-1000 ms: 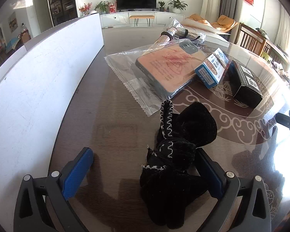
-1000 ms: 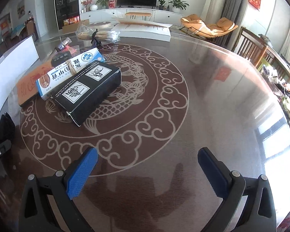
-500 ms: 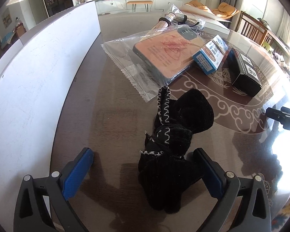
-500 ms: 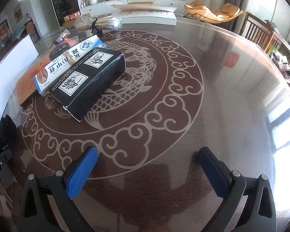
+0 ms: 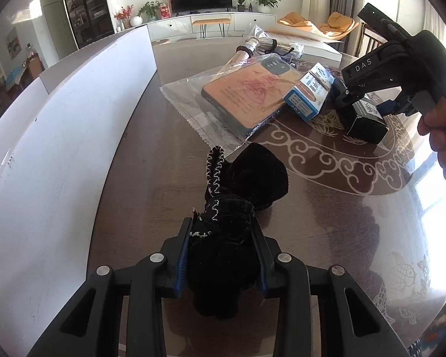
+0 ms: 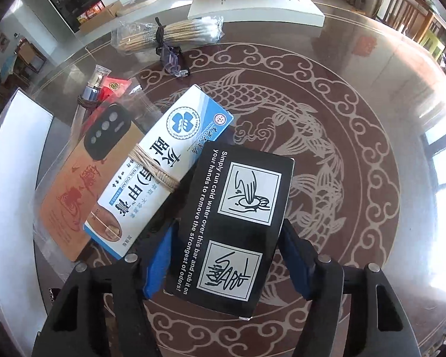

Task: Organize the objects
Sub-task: 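Carry the glove to the bin with the left tool while the right tool carries the soap box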

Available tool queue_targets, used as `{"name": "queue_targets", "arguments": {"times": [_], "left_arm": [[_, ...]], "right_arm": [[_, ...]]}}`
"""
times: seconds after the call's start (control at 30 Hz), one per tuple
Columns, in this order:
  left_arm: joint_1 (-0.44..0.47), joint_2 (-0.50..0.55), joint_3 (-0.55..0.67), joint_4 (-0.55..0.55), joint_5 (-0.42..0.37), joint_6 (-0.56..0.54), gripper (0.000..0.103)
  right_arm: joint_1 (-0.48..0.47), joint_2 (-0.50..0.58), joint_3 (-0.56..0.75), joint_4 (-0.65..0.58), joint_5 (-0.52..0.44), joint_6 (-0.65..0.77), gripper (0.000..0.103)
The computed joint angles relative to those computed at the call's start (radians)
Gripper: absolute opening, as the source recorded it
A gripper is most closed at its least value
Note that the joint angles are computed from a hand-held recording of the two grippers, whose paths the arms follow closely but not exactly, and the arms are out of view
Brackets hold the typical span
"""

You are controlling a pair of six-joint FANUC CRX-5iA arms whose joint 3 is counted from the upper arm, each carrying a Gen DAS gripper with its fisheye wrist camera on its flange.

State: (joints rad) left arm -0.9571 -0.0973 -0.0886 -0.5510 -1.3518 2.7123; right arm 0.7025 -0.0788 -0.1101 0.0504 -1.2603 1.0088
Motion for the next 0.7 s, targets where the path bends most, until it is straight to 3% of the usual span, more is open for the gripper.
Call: {"name": "queue_targets", "arguments": {"times": [0.07,0.17,0.33,0.47,0.57,0.7], "left_arm": [[-0.024,-0.021,-0.015,-0.008,0.003,0.033,0.035],[-0.053,-0.043,-0.027,-0.021,0.013,0.082,0.035],[-0.090,-0.080,-0.020,-0.042,0.025,0.149,0.035],[-0.115,-0.138,0.000,-0.080,-0.002,0.194,0.035],[-0.137,-0.201,0.017,-0.132,-0.085,0.211,0.035],[-0.145,-0.318,0.004,-0.191,-0.252,0.225,0.035]], "right_arm": [[0.003,-0.026,-0.020,0.010,-0.003,0.032,0.058],[-0.010,-0.093,-0.058,-0.003,-0.018,0.094,0.058],[-0.096,-0.221,-0.077,-0.156,-0.051,0.185,0.058],[-0.129,-0.248,-0.016,-0.295,-0.057,0.251,0.058],[-0.035,-0.252,0.041,-0.340,-0.034,0.244,0.058],[0.170,-0.238,0.098,-0.380,0.041,0.223,0.058]]}}
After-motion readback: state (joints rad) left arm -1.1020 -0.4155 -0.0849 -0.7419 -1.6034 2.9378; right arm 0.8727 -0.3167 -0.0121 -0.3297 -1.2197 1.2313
